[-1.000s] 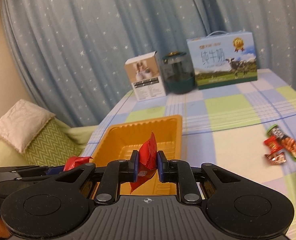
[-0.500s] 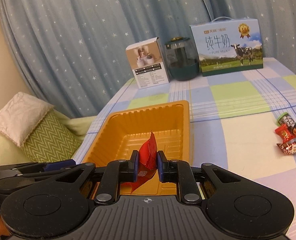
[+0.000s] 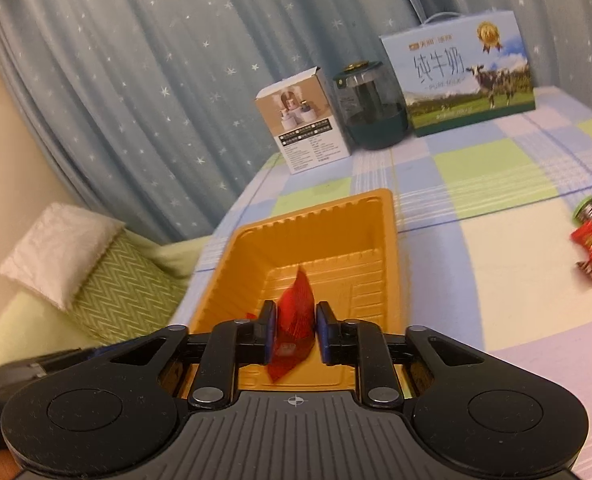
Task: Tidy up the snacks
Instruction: 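Carry both red candies over the orange tray and open both tools, then move both open tools back toward the snack pile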
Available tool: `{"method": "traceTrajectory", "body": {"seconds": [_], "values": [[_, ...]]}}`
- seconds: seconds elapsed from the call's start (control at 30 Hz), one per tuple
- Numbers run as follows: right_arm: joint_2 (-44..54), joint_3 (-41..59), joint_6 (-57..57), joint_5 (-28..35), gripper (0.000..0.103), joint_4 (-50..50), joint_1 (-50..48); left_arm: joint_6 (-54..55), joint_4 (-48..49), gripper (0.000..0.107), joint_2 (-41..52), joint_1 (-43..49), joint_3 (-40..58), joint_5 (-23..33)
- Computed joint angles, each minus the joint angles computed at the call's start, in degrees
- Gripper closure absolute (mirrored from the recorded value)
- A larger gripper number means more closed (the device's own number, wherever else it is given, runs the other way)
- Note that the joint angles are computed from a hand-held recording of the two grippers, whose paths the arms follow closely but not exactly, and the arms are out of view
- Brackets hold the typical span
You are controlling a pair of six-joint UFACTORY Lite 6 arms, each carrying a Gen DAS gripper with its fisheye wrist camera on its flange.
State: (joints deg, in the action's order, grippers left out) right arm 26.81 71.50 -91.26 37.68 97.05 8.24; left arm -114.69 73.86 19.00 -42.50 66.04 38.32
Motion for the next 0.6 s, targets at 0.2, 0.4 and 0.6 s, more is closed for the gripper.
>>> {"method": "traceTrajectory", "body": {"seconds": [0.2,0.4,0.6], "values": [[-2.1,-2.3,-2.5,-1.3,0.044,3.2,-0.6,-1.0,0.1,0.065,-1.1,-0.6,-1.1,0.3],[-6.0,-6.5,-6.4,-2.2,0.044,5.7,-2.3,-1.4,-0.8,0.060,-1.5,-1.9,-0.9,1.4],[-9.4,-9.6,-6.4,-2.5,0.044,4.4,-3.9,-1.3,-2.7,0.054,-0.8,-4.4,0.7,2.8]]}}
